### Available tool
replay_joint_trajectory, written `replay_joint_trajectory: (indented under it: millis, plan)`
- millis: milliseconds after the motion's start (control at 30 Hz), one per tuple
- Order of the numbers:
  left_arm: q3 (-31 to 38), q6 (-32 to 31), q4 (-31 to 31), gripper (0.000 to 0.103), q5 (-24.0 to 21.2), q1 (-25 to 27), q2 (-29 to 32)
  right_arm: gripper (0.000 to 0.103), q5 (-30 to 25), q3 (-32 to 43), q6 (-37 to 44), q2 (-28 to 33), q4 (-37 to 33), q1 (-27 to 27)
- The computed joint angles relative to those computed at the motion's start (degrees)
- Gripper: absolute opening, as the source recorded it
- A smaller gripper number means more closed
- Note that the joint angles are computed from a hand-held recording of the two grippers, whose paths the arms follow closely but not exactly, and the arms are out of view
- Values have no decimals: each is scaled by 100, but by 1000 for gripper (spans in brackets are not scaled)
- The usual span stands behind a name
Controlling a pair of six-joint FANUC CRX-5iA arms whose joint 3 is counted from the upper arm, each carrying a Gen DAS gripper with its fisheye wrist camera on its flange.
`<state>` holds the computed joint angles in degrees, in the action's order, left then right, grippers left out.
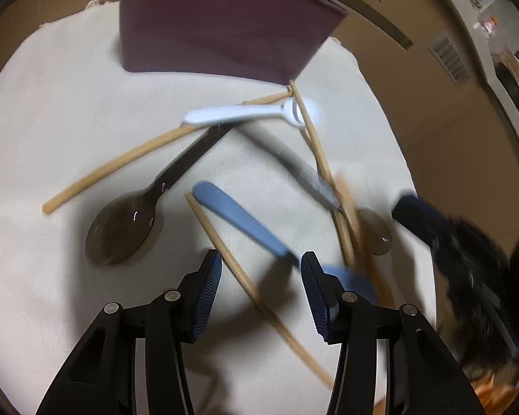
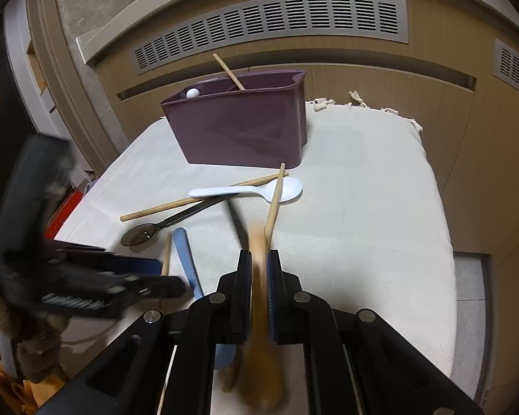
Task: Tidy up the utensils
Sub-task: 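Grasp the blue plastic spoon with the left tool while the right tool holds the wooden spoon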
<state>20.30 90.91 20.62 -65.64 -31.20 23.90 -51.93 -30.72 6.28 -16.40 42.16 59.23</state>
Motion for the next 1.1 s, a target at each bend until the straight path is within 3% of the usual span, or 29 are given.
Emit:
replay_joint_trajectory:
  millis: [100, 267, 367, 467, 533, 633, 900, 1100]
  plan:
    - [669, 395, -439, 49, -299, -114, 344, 9, 18, -117, -95, -50, 113, 18]
    - [1685, 524, -1386, 48, -676, -463, 816, 9, 40, -319, -269, -141, 269, -3]
    - [1720, 308, -2058, 46, -493, -713, 768, 9, 7, -420, -333, -204, 335, 45]
    - [1239, -21, -2317, 32, 74, -833, 453, 13, -70, -444, -323, -214, 330, 130]
    - [875, -210, -2291, 19, 370, -801, 203, 21, -82, -447, -272, -231, 299, 175]
    - [242, -523, -2147, 6, 753, -621, -239, 23, -5, -411, 25, -246, 204, 250]
    - [-760, -680, -1829, 5, 1183, -259, -948, 22, 6, 139, 984, 348, -368, 248]
    - [-733, -1638, -1145, 9, 1095, -225, -761, 23, -446, 423, 1225, 681, -551, 225]
